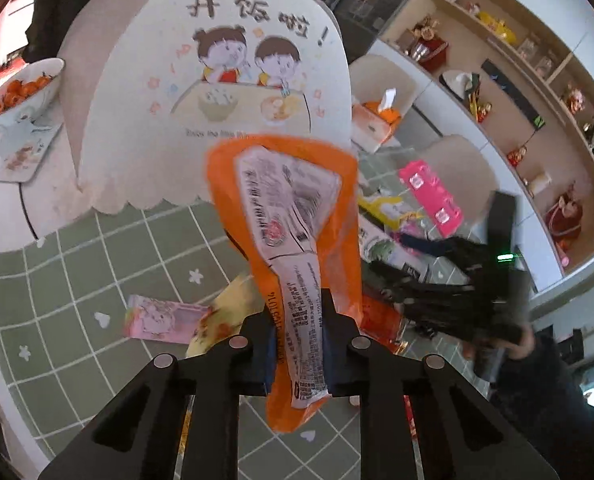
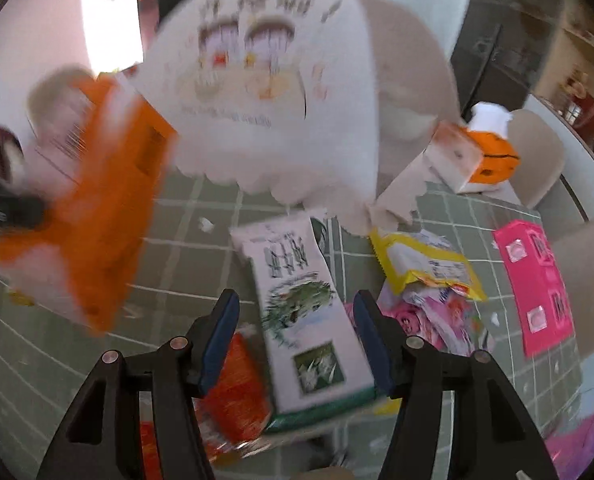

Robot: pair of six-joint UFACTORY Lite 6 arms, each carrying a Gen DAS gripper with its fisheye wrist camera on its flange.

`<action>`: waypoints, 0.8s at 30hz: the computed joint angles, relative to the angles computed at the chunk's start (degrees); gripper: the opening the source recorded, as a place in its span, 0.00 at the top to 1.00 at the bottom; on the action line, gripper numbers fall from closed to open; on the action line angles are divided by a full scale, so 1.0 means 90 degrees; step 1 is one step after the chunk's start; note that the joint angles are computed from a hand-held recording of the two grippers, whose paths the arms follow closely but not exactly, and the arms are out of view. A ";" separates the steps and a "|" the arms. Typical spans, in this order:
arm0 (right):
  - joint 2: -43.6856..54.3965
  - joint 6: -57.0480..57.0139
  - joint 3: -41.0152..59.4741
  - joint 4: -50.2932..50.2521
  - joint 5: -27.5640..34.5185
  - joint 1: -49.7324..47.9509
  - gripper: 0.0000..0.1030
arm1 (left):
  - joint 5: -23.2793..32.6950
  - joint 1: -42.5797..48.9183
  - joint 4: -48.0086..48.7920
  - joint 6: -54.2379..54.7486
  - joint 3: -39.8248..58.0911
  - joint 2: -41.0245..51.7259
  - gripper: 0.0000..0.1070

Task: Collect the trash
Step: 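Grasp and lift the orange snack bag with the left tool while the right grasps the milk carton, then carry the orange bag and milk carton with both tools over the yellow-lined bin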

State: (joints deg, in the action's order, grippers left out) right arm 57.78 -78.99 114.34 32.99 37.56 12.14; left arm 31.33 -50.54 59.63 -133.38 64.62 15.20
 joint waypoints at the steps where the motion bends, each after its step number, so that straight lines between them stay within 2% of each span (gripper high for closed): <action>1: 0.0146 0.0140 0.0156 -0.0143 0.0031 0.0024 0.45 | 0.0033 0.0005 0.0052 -0.0054 -0.0083 -0.0127 0.83; 3: 0.0516 0.0500 0.0598 -0.0435 0.0157 0.0037 0.45 | 0.0077 0.0021 0.0100 -0.0066 -0.0221 -0.0351 0.83; 6: 0.0449 0.0657 0.0492 -0.0367 0.0148 -0.0031 0.47 | 0.0162 -0.0001 0.0090 -0.0008 -0.0293 -0.0570 0.83; 11: -0.0396 0.0918 -0.0122 0.0235 0.0581 -0.0389 0.50 | 0.0739 -0.0240 -0.0281 0.0643 -0.0003 -0.0733 0.83; 19: -0.3865 0.0503 -0.2911 0.1770 0.0954 -0.1273 0.50 | 0.2125 -0.1074 -0.0554 0.1676 0.1205 -0.0613 0.83; 24: -0.5936 0.0358 -0.4434 0.2224 0.1232 -0.1950 0.50 | 0.2580 -0.1608 -0.0585 0.1960 0.1637 -0.0586 0.83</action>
State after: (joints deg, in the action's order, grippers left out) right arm 4.35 -75.77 74.43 53.00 48.64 -5.41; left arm 54.55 -65.01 54.37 -115.74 79.36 9.93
